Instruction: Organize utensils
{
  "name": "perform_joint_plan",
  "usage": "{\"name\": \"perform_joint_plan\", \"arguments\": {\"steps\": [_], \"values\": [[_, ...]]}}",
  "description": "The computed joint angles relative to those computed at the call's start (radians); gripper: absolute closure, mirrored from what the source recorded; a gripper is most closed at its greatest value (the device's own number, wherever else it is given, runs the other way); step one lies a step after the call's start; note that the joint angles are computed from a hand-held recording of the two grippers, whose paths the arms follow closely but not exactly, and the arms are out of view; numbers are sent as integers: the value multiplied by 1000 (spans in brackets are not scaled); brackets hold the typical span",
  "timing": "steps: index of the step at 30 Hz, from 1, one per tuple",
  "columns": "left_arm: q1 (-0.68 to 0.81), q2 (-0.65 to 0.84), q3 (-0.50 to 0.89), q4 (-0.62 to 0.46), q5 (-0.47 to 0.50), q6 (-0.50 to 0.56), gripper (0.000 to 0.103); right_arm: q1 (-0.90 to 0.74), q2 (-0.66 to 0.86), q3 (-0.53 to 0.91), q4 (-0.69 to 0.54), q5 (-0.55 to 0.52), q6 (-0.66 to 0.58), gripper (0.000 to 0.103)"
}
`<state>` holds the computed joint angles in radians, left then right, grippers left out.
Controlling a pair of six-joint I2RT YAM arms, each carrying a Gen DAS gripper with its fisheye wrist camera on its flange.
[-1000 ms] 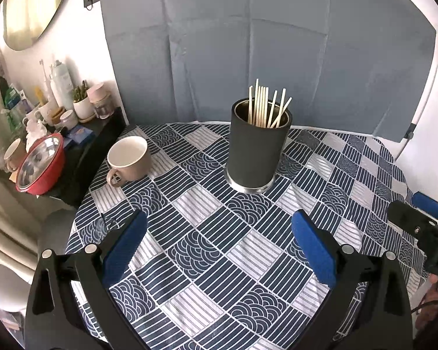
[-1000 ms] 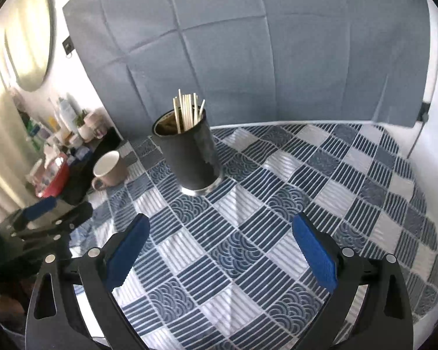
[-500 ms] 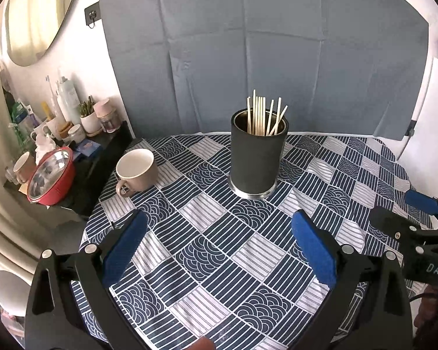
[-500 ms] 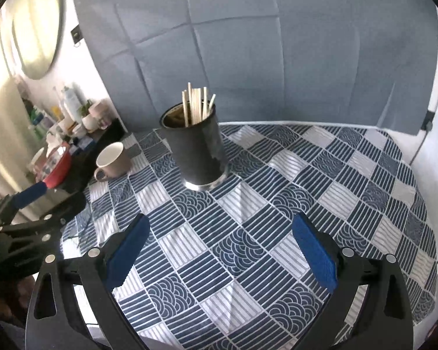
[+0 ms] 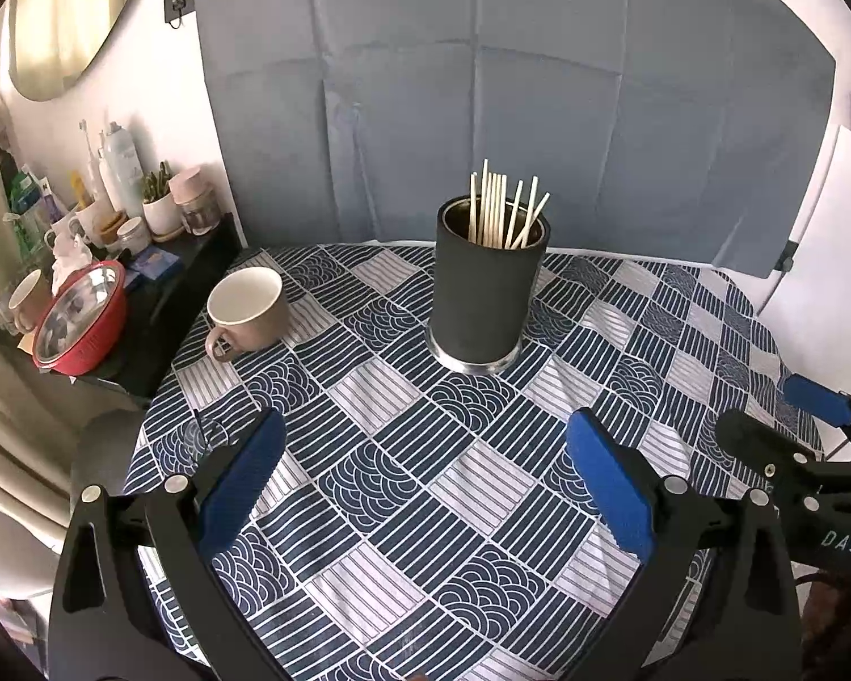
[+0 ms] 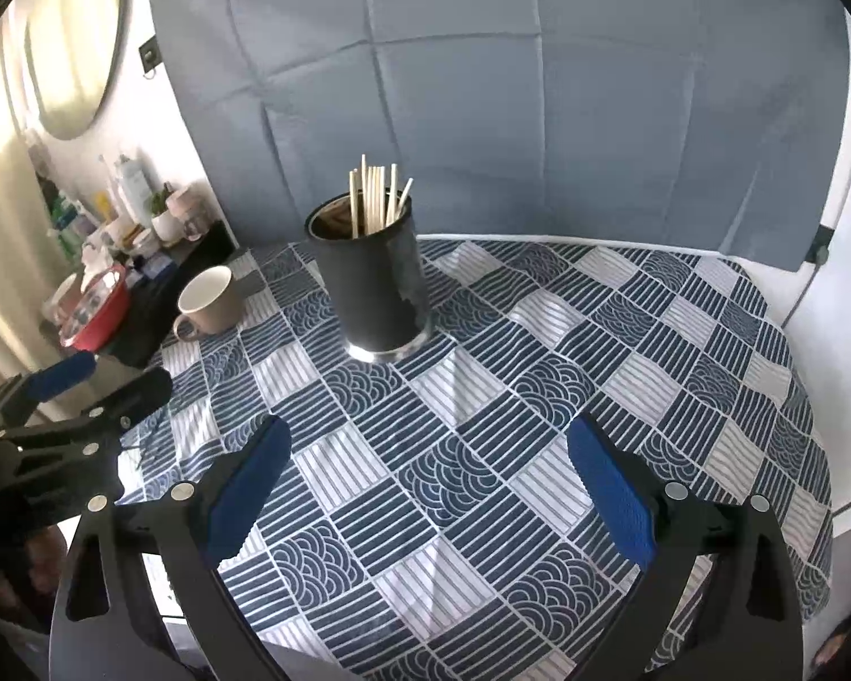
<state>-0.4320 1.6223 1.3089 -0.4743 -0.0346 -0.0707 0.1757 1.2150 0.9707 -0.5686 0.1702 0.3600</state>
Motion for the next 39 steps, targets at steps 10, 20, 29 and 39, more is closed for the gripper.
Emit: {"name": "perform_joint_plan", "arguments": {"steps": [10,20,29,39], "values": [[1,-12,-14,4,15,-10,6,11,-18,-2,-22,18,1,9],[5,-20,-22,-2,20,-6,6,14,-41,-15,-34,18,12,9],[4,-20,-21,-25,23,-11,6,23,-64,-27,-37,29,25,9],[-1,-35,-35,-16,24,-13,6,23,-87,-39,-45,29,24,9]]}}
